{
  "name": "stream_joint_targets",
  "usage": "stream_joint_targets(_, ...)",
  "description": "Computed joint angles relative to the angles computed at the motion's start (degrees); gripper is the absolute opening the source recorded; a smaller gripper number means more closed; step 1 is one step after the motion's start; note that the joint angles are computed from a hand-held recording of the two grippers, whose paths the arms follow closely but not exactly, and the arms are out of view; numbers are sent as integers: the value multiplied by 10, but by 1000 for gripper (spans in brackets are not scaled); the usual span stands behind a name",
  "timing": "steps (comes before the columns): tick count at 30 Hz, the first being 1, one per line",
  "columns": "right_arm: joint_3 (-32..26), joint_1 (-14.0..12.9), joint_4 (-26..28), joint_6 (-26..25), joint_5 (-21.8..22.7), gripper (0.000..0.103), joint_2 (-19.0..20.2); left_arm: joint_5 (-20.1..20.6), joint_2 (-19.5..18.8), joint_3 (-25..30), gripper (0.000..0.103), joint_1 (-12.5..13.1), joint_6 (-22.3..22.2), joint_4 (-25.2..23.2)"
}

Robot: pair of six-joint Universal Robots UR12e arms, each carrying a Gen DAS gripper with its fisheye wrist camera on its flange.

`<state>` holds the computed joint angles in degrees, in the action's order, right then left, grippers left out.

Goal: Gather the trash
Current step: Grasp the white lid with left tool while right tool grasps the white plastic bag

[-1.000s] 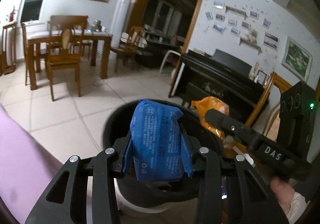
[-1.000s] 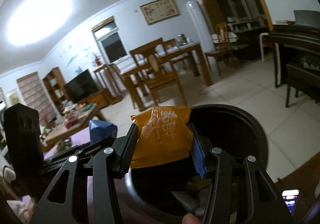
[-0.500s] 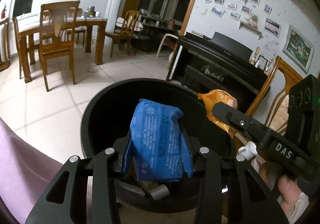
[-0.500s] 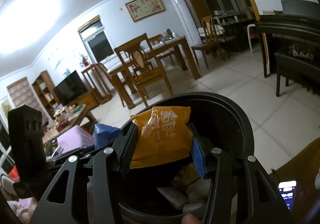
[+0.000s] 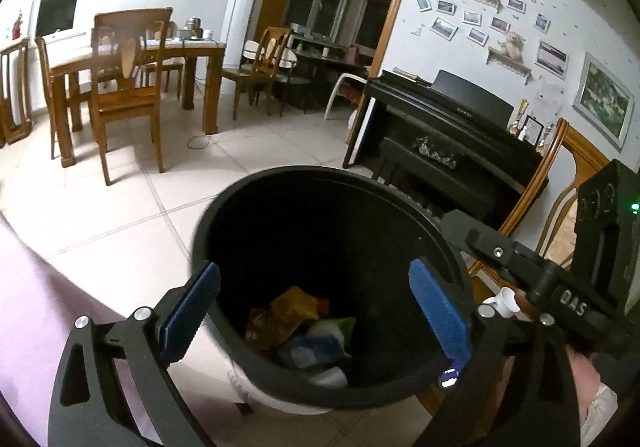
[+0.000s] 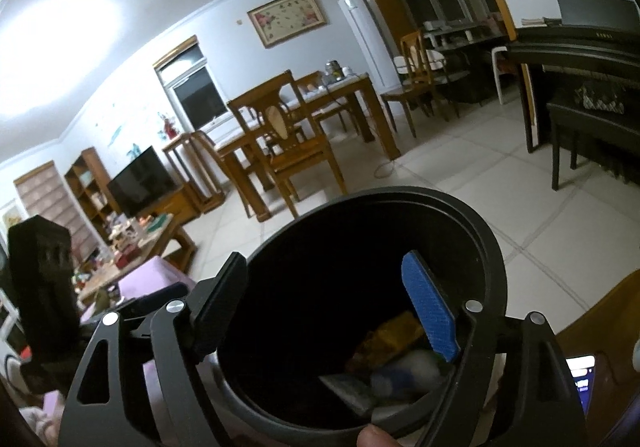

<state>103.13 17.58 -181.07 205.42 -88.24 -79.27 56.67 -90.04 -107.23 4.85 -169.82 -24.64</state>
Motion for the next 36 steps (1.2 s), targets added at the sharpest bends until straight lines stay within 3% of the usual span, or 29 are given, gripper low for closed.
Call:
stream_joint_targets(5,-11,8,10,-11,12,80,6,4,35,-25,95,41,-2,7)
stream_joint_targets(10,-42,32,34,-31,26,80,24,28,71,-54,95,101,-31,18)
stream_joint_targets(17,-123,77,89,-86,82,80,73,106,116,-91,95,187,-65,28)
stream_joint_targets(20,-168,99,126,-122,116,80,97,177,120,-97,94,204,-57,12)
stream_joint_targets(25,-277,138,215,-191,189,79,156,195,103,-81,66,231,-62,-60)
stream_joint_targets(28,-349,161,280,-225,202,79,194,193,87,-63,50,231,-50,-117)
stream_joint_targets(31,-419,183,339,-252,202,79,235,178,86,-65,38,244,-51,-118)
stream_joint_targets(34,-498,201,409,-274,196,79,278,143,89,-73,38,262,-63,-114)
stream_joint_targets(36,-521,210,427,-286,184,78,294,126,96,-83,38,276,-72,-107)
